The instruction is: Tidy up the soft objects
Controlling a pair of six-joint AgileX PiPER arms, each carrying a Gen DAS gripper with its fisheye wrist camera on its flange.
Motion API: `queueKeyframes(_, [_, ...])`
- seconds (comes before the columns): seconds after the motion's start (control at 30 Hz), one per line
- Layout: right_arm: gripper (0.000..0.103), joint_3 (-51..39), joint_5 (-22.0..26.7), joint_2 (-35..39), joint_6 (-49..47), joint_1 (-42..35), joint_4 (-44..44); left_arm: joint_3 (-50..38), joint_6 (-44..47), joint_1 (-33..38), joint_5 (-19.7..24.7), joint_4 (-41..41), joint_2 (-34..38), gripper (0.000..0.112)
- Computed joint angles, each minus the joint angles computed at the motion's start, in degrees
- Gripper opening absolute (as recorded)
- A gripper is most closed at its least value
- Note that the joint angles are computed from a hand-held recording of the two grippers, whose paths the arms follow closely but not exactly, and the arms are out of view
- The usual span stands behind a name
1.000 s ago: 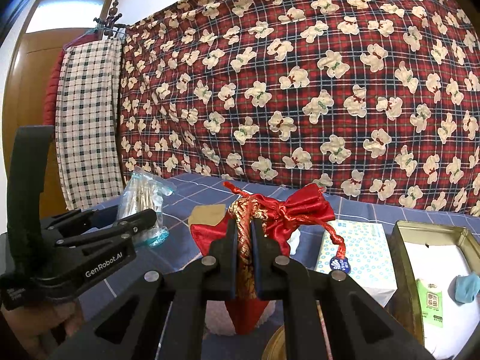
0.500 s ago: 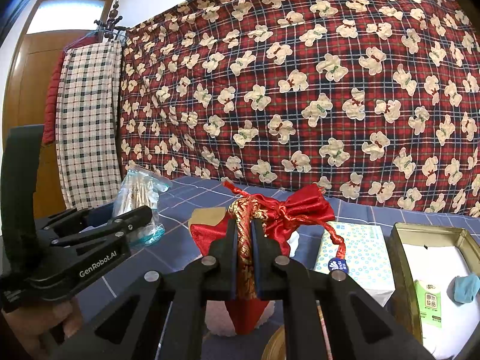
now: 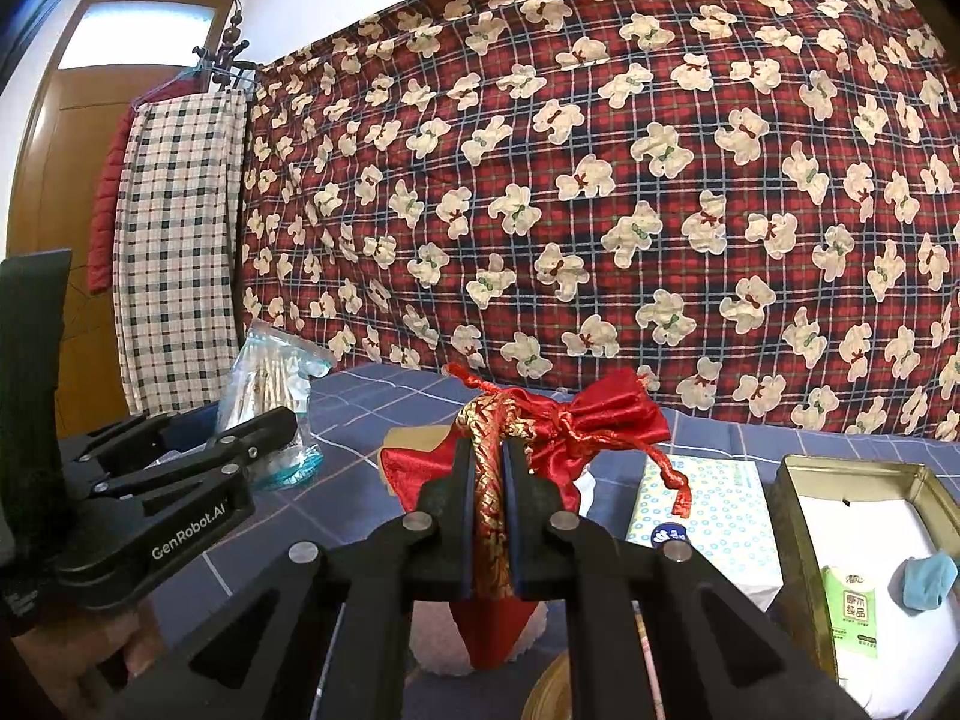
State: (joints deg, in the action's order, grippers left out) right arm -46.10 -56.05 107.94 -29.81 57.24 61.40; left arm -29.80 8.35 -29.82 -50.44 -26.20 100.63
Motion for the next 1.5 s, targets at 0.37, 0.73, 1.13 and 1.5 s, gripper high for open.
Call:
queueKeyframes(0.37, [0.01,0.9,-3.3,0.5,1.6,0.8,-0.9,0.6,-0.3,-0.2,-1.5,0.1,-0.1,0.036])
queueKeyframes(0.73, [0.01,4.4,-4.3,-6.3,-2.7,1.0,6.2,-5.3,-1.3,-2.5,11.8,5.2,-4.4,0.036])
queueKeyframes(1.13, [0.011,18.1,2.1,-28.9,-11.3,-8.5,15.6,-23.3,-6.1,-13.7,32.3,14.3,-0.5,0.036])
queueKeyframes(1.5, [0.011,27.0,14.2,-39.7,-16.2,-24.7,16.8,-40.0,-14.7,-20.7,46.7,22.8,9.0,0.036])
